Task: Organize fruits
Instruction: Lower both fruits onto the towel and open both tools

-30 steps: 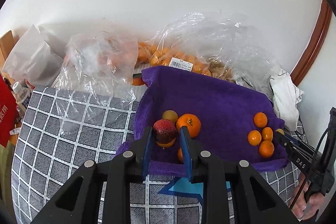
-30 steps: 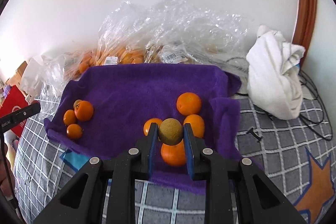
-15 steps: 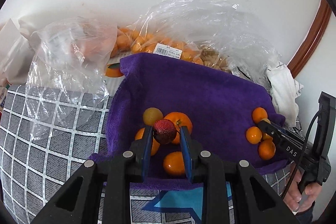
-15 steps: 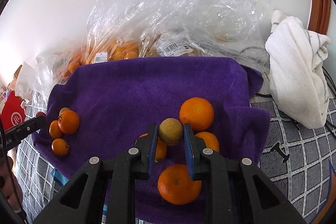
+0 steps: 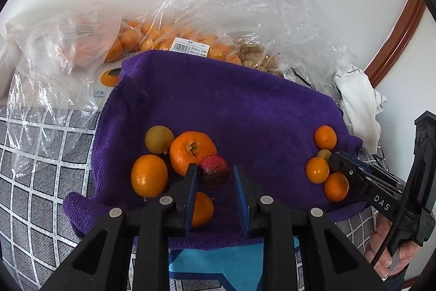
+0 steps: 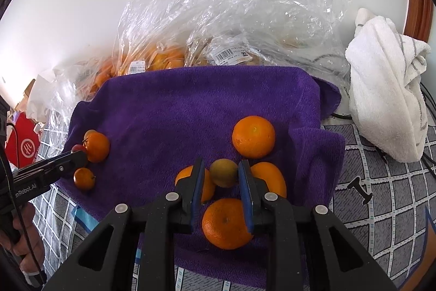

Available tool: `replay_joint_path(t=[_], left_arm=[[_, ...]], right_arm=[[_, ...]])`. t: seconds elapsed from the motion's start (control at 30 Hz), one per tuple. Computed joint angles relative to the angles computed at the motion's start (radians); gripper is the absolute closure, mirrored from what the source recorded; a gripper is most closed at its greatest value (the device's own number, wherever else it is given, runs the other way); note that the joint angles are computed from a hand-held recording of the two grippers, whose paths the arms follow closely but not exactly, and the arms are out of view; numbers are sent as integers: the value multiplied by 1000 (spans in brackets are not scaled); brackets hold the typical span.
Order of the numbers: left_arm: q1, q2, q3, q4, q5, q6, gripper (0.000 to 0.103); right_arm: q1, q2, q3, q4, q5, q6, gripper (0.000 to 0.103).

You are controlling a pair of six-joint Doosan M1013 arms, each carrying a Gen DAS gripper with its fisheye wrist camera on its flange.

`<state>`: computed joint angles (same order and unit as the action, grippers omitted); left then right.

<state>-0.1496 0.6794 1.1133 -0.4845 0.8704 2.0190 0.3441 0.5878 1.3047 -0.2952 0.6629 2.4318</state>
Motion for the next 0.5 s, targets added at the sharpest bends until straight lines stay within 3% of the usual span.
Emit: replay_joint_path(t=[0.3,0.5], left_arm=[[-23,-3,3,34,-2,16,78],[-32,6,-5,83,15,-41,78]], right_arm=[[7,-33,40,-84,-3,76,74],[14,-46,57,-132,12,119,74]])
